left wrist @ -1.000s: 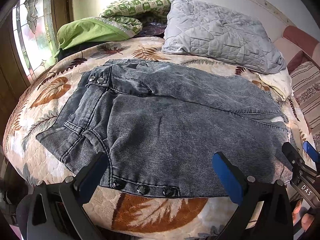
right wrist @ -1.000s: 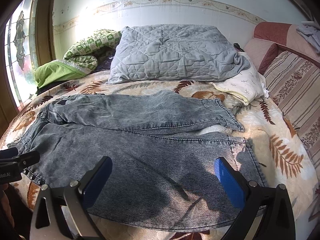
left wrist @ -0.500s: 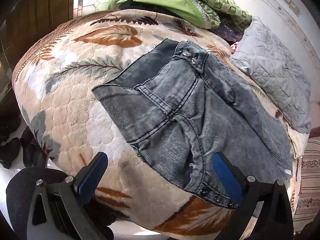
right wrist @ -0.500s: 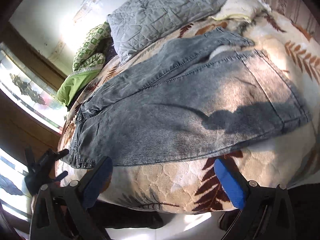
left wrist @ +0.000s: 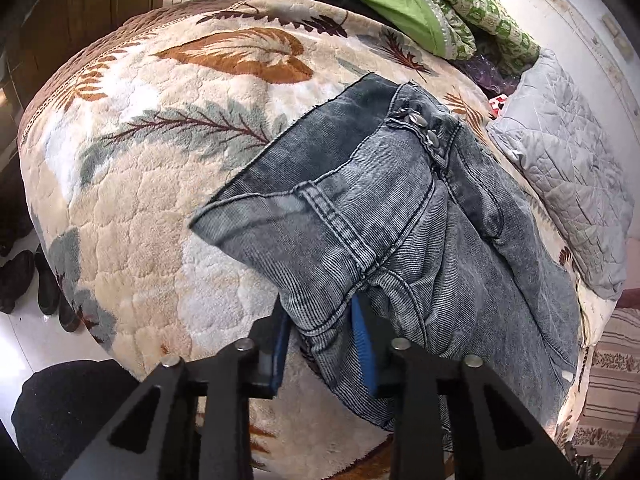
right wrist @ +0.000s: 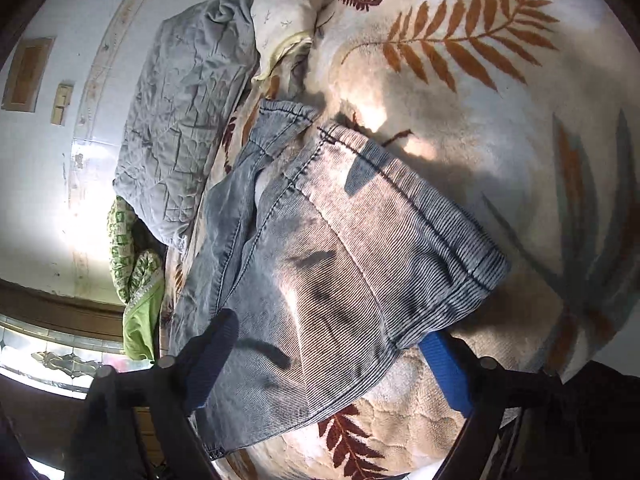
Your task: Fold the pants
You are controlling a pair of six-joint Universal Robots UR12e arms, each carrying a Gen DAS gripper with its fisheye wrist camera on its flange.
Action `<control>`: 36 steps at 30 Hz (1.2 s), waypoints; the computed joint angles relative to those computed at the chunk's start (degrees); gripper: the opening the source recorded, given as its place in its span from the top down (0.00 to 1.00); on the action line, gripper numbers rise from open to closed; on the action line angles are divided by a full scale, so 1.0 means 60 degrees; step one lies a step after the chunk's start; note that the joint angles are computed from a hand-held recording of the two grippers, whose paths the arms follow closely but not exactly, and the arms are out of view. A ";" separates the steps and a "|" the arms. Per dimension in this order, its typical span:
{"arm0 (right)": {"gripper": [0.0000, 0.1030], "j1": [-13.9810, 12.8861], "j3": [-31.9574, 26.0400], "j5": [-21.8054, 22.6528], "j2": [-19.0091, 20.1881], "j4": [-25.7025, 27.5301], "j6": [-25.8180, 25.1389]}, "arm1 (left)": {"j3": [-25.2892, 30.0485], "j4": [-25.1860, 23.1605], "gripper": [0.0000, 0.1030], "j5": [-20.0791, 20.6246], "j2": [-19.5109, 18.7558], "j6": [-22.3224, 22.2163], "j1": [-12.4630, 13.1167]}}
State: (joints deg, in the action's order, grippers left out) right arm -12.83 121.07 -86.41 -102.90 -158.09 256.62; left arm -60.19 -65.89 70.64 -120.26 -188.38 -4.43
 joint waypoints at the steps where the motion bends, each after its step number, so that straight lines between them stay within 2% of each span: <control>1: 0.30 -0.0007 -0.0075 -0.0121 -0.0015 0.0314 -0.0221 | 0.0029 -0.0031 0.83 -0.0225 -0.0021 -0.0108 0.0064; 2: 0.43 -0.0017 -0.0101 -0.0169 -0.0019 0.0511 -0.0359 | 0.0036 -0.0003 0.88 -0.0304 -0.0021 -0.0088 0.0094; 3: 0.59 -0.0027 -0.0117 -0.0216 -0.0031 0.0701 -0.0449 | 0.0040 0.0008 0.89 -0.0295 -0.0011 0.0021 0.0101; 6: 0.80 -0.0086 -0.0203 -0.0314 -0.0094 0.1262 -0.0863 | -0.0245 0.0660 0.90 -0.0081 0.0191 0.0027 0.0069; 8: 0.82 0.0094 -0.0492 -0.0905 -0.0077 0.1820 -0.1451 | -0.0572 0.1423 0.91 0.0135 0.0448 0.0102 0.0025; 11: 0.82 0.0561 -0.1001 -0.2210 -0.0068 0.2609 -0.2353 | -0.1257 0.2417 0.91 0.0125 0.0978 0.0143 0.0085; 13: 0.82 0.0710 -0.1162 -0.2706 -0.0129 0.3052 -0.2589 | -0.1473 0.2456 0.91 0.0328 0.1118 0.0086 0.0081; 14: 0.82 0.0666 -0.1250 -0.2628 -0.0132 0.3478 -0.2741 | -0.1438 0.2164 0.90 0.0477 0.1079 0.0074 0.0066; 16: 0.79 0.0310 -0.1297 -0.1660 -0.0113 0.4347 -0.2905 | -0.1062 0.0977 0.88 0.0916 0.0820 0.0435 -0.0023; 17: 0.71 0.0172 -0.1200 -0.1243 -0.0184 0.4699 -0.2680 | -0.0879 0.0450 0.84 0.1043 0.0693 0.0418 -0.0035; 18: 0.70 0.0051 -0.1070 -0.0939 -0.0287 0.4675 -0.2483 | -0.0818 0.0256 0.77 0.1008 0.0660 0.0324 0.0004; 19: 0.66 0.0049 -0.1002 -0.1032 -0.0386 0.4530 -0.2390 | -0.0842 0.0309 0.75 0.0834 0.0687 0.0158 0.0069; 20: 0.45 0.0186 -0.1082 -0.1522 -0.0427 0.4752 -0.2238 | -0.0943 0.0438 0.70 0.0665 0.0788 -0.0011 0.0128; 21: 0.28 0.0350 -0.1172 -0.2136 -0.0478 0.4974 -0.2000 | -0.0973 0.0649 0.65 0.0689 0.0852 -0.0110 0.0134; 22: 0.28 0.0500 -0.1183 -0.2656 -0.0551 0.4918 -0.1769 | -0.1034 0.1011 0.63 0.0807 0.0929 -0.0144 0.0116; 23: 0.28 0.0563 -0.1168 -0.2843 -0.0623 0.4683 -0.1745 | -0.1111 0.1432 0.58 0.0823 0.1013 -0.0136 0.0099; 26: 0.28 0.0667 -0.1119 -0.2766 -0.0652 0.3354 -0.2159 | -0.1198 0.2431 0.40 0.0542 0.1112 0.0104 0.0038; 28: 0.27 0.0677 -0.1194 -0.2322 -0.0459 0.2606 -0.2772 | -0.1193 0.2848 0.31 0.0505 0.1077 0.0492 -0.0076; 30: 0.27 0.0614 -0.1293 -0.1731 -0.0182 0.2352 -0.3210 | -0.1011 0.2552 0.25 0.0714 0.0929 0.1088 -0.0237; 31: 0.27 0.0614 -0.1390 -0.1573 -0.0035 0.2640 -0.3207 | -0.0912 0.2234 0.24 0.0805 0.0824 0.1418 -0.0301; 32: 0.27 0.0618 -0.1408 -0.1432 0.0065 0.2913 -0.3190 | -0.0734 0.1578 0.24 0.1037 0.0687 0.1840 -0.0375; 33: 0.27 0.0537 -0.1424 -0.1148 0.0169 0.3276 -0.3152 | -0.0477 0.0765 0.24 0.1563 0.0461 0.2283 -0.0498; 34: 0.27 0.0387 -0.1346 -0.0700 0.0208 0.3647 -0.2918 | -0.0451 0.0352 0.24 0.2047 0.0305 0.2658 -0.0582; 35: 0.27 0.0306 -0.1212 -0.0474 0.0183 0.3618 -0.2651 | -0.0435 0.0339 0.21 0.2131 0.0331 0.2844 -0.0585; 36: 0.27 0.0342 -0.1136 -0.0648 0.0121 0.3358 -0.2547 | -0.0617 0.0726 0.22 0.2087 0.0471 0.2783 -0.0554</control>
State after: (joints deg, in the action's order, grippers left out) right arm -10.77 114.26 -90.30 -102.18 -137.94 241.34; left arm -63.89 -61.54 83.16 -117.43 -171.68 -7.75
